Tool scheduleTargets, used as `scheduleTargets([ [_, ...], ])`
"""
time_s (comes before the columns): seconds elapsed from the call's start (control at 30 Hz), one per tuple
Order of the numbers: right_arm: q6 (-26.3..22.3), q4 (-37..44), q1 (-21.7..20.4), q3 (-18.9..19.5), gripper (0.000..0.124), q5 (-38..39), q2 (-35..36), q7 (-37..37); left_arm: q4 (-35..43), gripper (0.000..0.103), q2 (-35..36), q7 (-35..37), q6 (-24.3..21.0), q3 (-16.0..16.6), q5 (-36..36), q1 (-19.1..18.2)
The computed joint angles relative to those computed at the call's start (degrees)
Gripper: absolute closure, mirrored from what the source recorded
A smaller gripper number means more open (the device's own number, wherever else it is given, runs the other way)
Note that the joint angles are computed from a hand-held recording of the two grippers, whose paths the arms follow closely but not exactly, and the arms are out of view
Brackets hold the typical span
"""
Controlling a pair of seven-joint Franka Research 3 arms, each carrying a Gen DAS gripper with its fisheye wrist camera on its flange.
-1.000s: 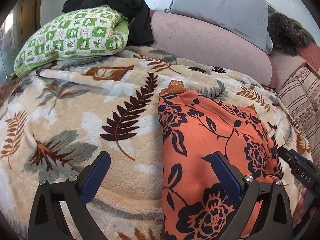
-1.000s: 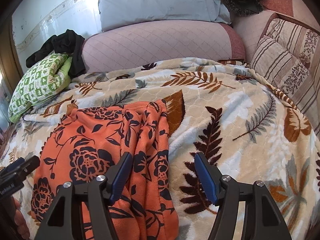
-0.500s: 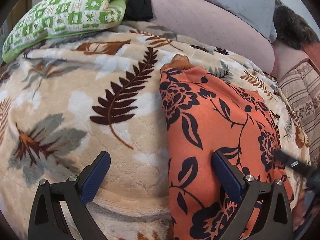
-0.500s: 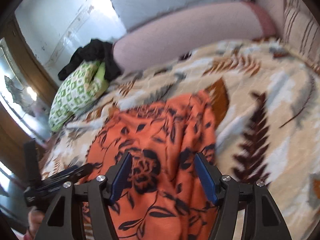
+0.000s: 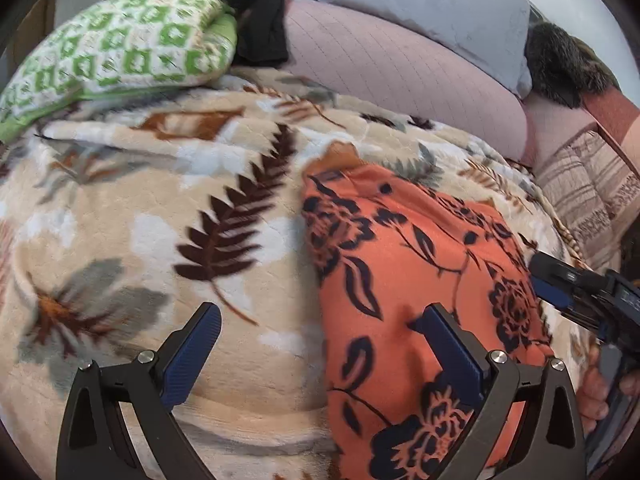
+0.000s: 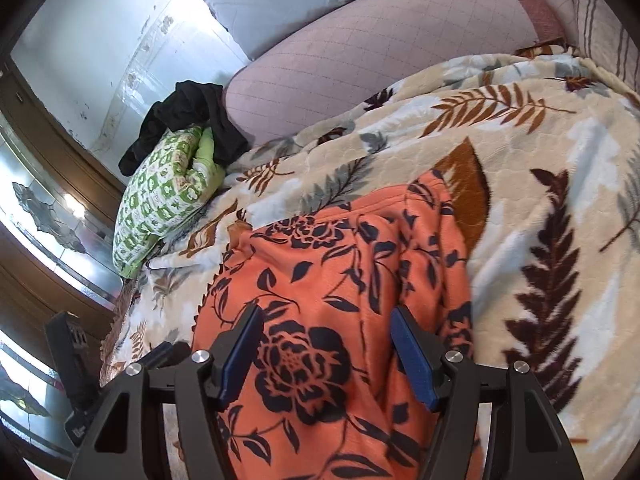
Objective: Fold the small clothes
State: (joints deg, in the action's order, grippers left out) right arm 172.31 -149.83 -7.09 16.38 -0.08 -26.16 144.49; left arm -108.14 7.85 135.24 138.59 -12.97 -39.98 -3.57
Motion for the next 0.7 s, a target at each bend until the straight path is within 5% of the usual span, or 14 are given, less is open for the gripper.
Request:
scheduleTargets([
  [0.1,-1.5,1.8,-0.3,-0.3,0.055,0.1,4.4,1.1,0.3,0.002,0.6,0.2,-3.8,-0.4,0.7,-0.3],
  [0.23,-4.7,3.7,-1.1,0.2,0.053,-4.4,4.8,2.7,-2.3,0.002,-0.8,1.0,-0.5,-0.8,1.1,-1.4],
  [0.53,2.5,-6.3,8.4,-5.7,0.053,6.2,-8.2,0.7,-5.7,0.002,-5.4,2.5,1.7,0.5,-2.6,-2.3],
  [0.7,-0.3,-9.8,8.7,-2.5,0.053,11.9,-14.3,4.3,-8.3,0.002,-7.5,-0.2,2.9,1.8,2.9,-3.6],
])
